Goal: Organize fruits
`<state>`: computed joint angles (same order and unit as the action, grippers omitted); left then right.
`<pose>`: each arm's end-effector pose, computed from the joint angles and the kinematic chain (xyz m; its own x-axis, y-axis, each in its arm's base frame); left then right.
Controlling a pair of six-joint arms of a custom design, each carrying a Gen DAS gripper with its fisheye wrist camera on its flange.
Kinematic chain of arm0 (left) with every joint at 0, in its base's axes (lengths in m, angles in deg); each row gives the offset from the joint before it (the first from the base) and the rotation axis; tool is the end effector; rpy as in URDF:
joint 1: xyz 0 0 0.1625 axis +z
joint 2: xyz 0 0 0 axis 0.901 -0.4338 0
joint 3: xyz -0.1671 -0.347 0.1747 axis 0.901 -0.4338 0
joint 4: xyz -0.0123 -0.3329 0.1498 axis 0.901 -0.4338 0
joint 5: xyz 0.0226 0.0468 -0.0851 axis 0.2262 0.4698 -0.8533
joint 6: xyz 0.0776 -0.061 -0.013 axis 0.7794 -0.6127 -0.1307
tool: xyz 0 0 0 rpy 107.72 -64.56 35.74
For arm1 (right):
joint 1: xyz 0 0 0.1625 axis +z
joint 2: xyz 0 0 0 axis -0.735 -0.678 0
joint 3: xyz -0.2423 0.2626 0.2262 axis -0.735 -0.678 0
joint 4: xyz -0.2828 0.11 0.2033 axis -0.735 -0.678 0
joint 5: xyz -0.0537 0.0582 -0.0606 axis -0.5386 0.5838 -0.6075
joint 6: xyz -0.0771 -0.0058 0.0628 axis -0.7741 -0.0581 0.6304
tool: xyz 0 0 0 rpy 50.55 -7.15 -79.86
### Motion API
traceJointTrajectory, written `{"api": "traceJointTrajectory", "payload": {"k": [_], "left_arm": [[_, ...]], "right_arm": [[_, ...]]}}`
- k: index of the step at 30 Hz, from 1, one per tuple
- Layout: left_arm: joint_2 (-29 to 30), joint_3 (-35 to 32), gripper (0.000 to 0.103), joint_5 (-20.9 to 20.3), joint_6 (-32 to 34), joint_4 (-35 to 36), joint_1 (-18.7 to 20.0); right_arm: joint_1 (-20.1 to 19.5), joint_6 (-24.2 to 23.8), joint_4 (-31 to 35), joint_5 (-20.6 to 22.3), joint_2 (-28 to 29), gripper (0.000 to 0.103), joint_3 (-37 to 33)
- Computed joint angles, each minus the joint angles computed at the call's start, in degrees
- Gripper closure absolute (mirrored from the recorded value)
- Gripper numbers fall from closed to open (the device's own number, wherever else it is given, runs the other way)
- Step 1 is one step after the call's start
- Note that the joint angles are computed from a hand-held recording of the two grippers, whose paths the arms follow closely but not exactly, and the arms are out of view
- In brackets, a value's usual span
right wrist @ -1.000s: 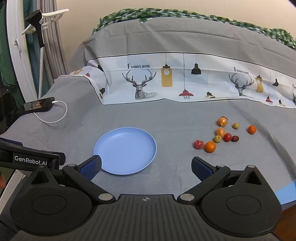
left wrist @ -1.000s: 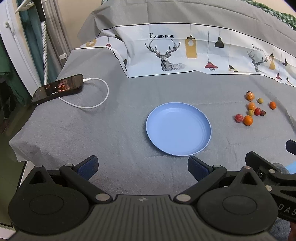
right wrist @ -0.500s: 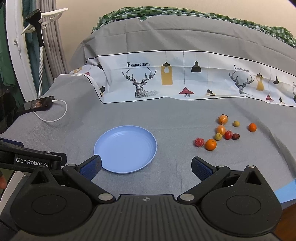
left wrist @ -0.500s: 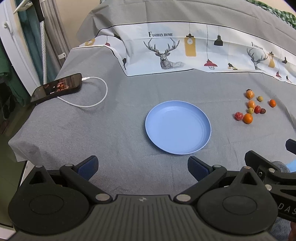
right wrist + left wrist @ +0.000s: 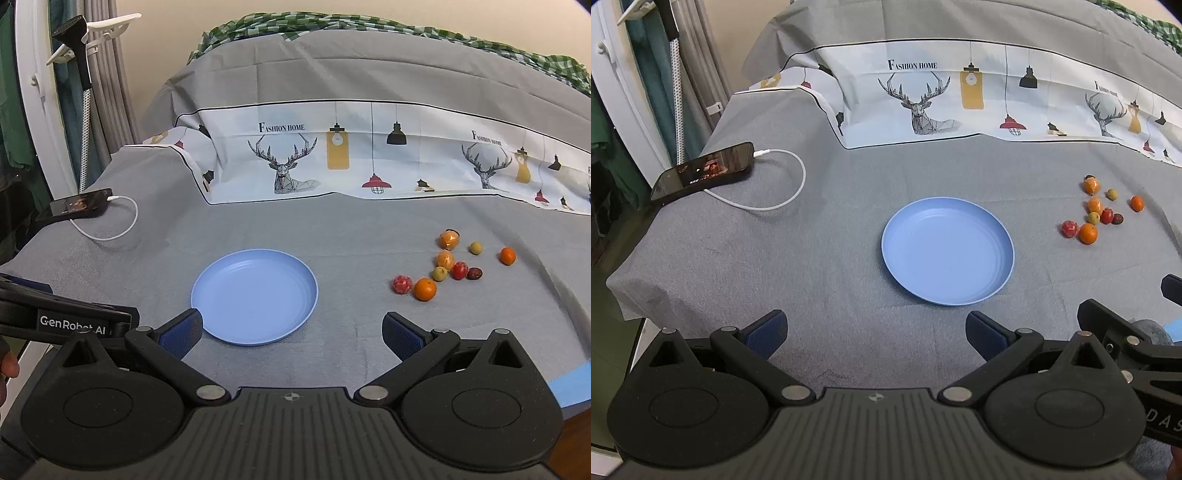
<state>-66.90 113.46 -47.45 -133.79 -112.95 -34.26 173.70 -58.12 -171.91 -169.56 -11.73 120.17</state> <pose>-0.1701 -0.3489 0.3539 -0.5396 -0.4077 -0.7366 0.2441 0.7615 -0.6004 0.3907 -0.3817 0.0978 -0.7256 -0.4922 0.4809 -0.6750 0.6449 -0.3584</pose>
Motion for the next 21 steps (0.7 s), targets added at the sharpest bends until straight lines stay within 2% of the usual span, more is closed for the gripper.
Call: {"api": "traceJointTrajectory", "payload": {"k": [21], "left_arm": [[-0.22, 0.38, 0.0, -0.2, 0.1, -0.21, 0.03]], "right_arm": [[0.09, 0.13, 0.7, 0.09, 0.14, 0.001, -0.13]]}}
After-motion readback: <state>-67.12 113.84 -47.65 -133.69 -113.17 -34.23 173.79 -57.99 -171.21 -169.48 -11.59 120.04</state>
